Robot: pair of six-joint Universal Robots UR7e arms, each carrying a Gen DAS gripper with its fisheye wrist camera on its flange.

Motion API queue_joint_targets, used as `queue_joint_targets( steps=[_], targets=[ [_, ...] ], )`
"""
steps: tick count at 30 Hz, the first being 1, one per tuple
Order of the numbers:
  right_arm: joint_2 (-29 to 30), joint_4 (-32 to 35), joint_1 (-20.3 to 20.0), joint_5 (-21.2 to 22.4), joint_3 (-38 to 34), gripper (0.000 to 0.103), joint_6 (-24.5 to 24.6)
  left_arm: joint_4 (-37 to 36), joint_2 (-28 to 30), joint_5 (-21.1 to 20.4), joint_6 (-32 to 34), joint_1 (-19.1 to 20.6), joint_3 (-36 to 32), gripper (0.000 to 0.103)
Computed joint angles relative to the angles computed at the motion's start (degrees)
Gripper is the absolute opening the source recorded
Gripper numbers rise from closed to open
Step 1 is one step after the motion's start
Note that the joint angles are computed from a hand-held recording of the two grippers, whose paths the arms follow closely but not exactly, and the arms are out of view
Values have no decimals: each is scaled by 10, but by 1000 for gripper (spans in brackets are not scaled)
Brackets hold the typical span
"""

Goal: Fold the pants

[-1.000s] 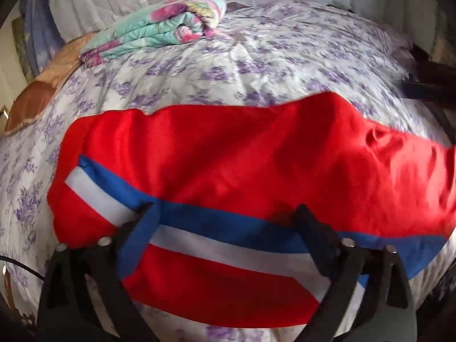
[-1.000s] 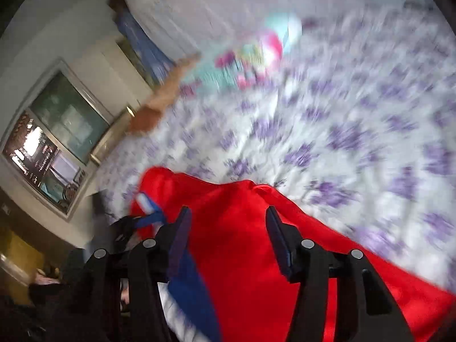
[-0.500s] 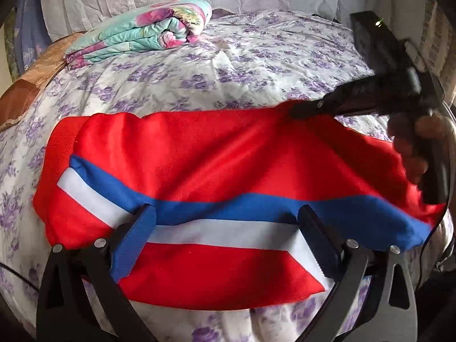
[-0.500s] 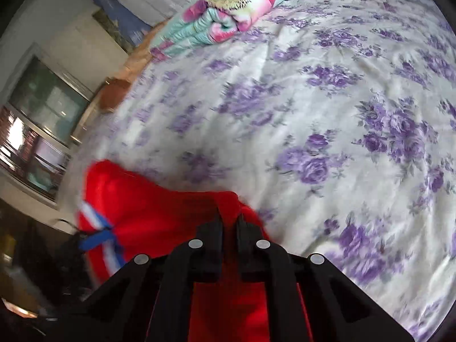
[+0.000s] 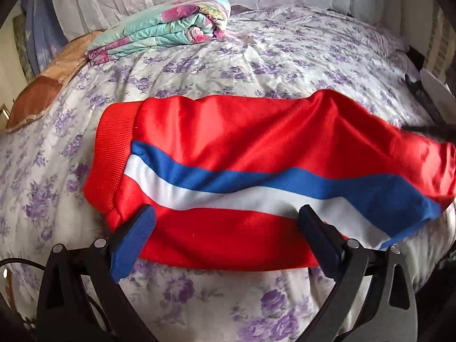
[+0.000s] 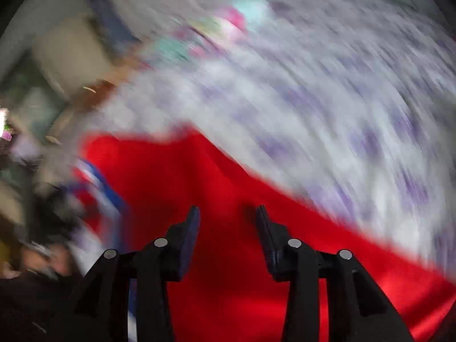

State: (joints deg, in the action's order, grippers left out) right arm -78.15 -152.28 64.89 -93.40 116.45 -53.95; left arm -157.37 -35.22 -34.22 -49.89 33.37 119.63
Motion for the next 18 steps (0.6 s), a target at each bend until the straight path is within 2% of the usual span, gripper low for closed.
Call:
queue_joint_targets(
  steps=[1,2,3,4,6,9,10,11,12,14,17,18],
  targets=[
    [-9,4,-26,31,-1,10,-10,-2,0,0,-1,-1,1,97],
    [-22,0,-51,61,-1,8,-18,-10,0,-3,2,0,4,97],
    [-29,-29,-66,66,3,0,-20,-10,0,-5,0,0,4,97],
    [-42,-36,-93,90,-3,0,-14,-14,0,-7,1,0,5,97],
    [-56,-34,-128,112,-19,0,18,-22,-2,-11,4,0,10,97],
    [-86,-51,-168,136,-15,0,12,-22,-7,-15,5,-1,14,97],
    [-105,-70,-175,147,1,1,6,-15,-12,-18,-2,-2,14,97],
    [-123,-77,-183,160,13,11,2,-15,-14,-20,-4,-3,16,97],
    [-142,-80,-192,180,21,29,3,-31,-18,-28,-1,-8,21,97],
    [-184,-105,-214,215,50,52,19,-62,-19,-44,12,-19,29,97],
    [-194,-103,-215,167,59,48,-4,-42,-3,-43,17,-34,18,98],
    [-179,-125,-211,136,58,37,-11,-15,6,-35,10,-34,8,98]
  ],
)
